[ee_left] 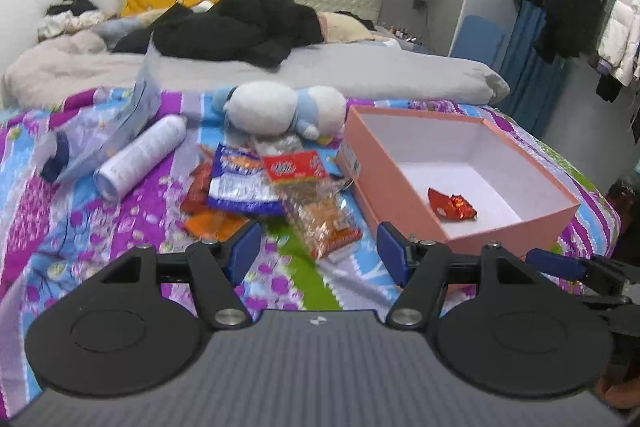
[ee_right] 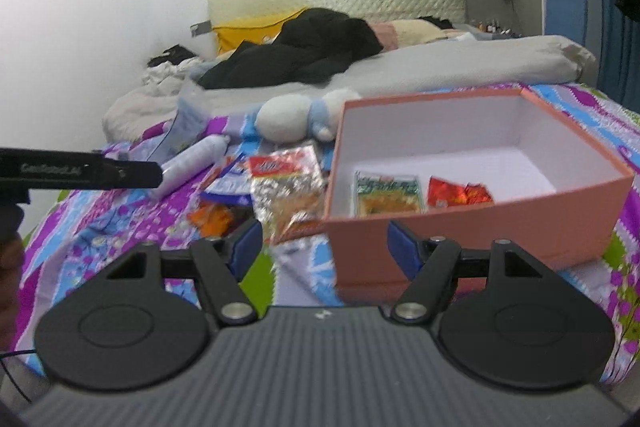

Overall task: Organize snacks
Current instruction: 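Withdraw both grippers from the box back toward the remaining snacks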

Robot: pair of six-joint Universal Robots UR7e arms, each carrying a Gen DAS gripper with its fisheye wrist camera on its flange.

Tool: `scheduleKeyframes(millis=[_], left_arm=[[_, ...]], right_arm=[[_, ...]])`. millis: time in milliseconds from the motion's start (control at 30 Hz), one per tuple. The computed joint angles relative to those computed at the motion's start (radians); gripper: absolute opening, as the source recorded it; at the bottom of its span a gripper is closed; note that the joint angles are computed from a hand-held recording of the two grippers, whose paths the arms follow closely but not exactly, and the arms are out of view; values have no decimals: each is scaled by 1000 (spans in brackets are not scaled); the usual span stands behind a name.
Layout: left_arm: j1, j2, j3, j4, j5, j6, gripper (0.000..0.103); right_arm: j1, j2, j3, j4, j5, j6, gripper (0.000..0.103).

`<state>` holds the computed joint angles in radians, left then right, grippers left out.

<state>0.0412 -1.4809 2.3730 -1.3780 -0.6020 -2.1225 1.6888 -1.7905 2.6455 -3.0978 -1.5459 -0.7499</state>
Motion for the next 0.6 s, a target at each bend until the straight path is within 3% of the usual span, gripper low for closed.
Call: scheduleKeyframes(millis=[267, 600], left_arm=[[-56, -39, 65, 3, -83, -101, 69], [-31, -175, 166, 16, -107, -231, 69]], right_arm=[[20, -10, 26, 34, -16, -16, 71], [114, 196, 6, -90, -77, -59, 70]])
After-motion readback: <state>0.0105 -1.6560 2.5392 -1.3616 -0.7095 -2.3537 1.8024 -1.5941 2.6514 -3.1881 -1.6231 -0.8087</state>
